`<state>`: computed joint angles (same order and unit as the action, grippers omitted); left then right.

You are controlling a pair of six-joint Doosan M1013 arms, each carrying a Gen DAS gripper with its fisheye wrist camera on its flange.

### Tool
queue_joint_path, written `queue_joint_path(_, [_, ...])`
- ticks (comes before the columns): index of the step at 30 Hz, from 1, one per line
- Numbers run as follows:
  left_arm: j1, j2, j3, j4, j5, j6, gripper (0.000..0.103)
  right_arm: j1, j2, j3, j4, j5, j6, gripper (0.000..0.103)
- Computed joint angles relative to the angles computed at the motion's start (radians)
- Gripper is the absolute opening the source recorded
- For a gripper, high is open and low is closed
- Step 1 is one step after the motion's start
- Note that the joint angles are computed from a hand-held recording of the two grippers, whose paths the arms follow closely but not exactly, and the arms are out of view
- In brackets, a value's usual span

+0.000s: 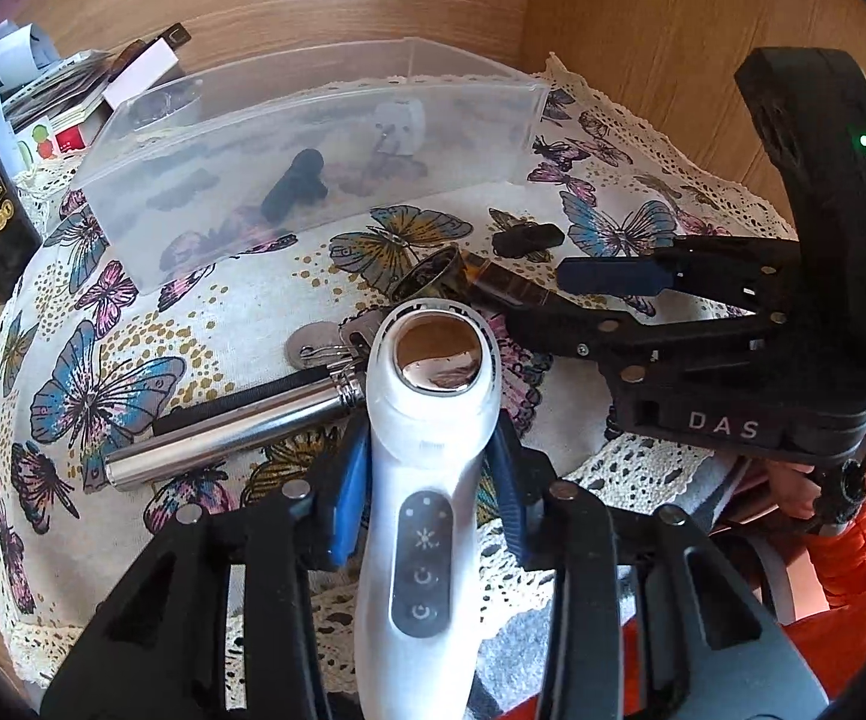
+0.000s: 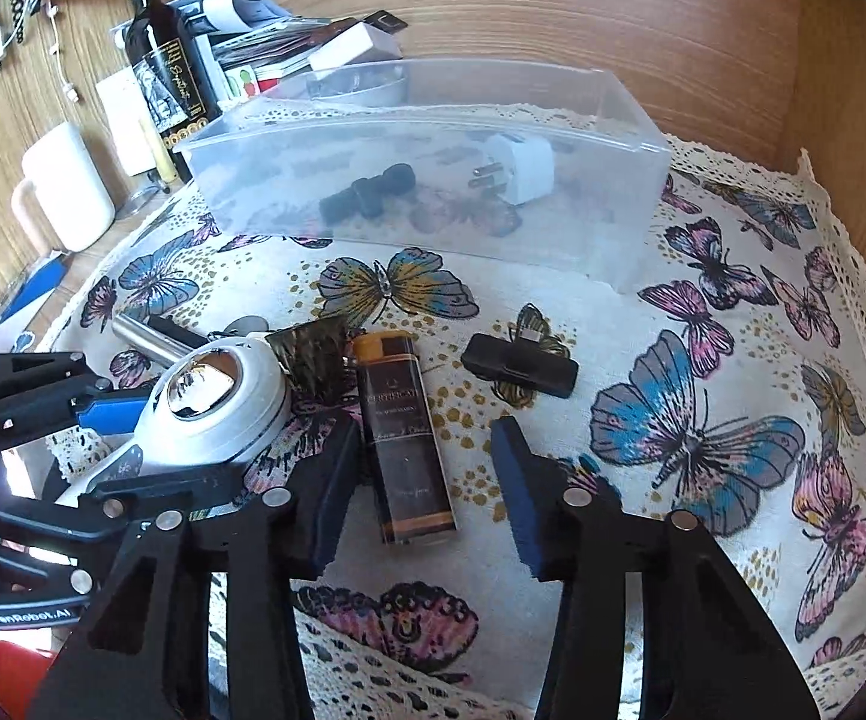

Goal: Organize rigid objects
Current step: 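Grasp the dark boxed bottle with the right tool while the left tool grasps the white facial device, then lower both held items into the clear box and open both tools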

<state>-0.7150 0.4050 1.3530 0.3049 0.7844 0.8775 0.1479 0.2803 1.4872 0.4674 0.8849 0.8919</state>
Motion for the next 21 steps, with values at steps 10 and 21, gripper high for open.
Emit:
queue_joint_path(10, [-0.018, 0.007, -0.004, 0.089, -0.003, -0.050, 0.037, -0.008, -0.014, 0.028, 0.054, -0.040, -0.005, 0.022])
queue_joint_path(21, [-0.010, -0.047, 0.039, 0.211, -0.081, -0.227, 0.037, -0.021, -0.055, 0.039, 0.100, -0.152, -0.030, 0.022])
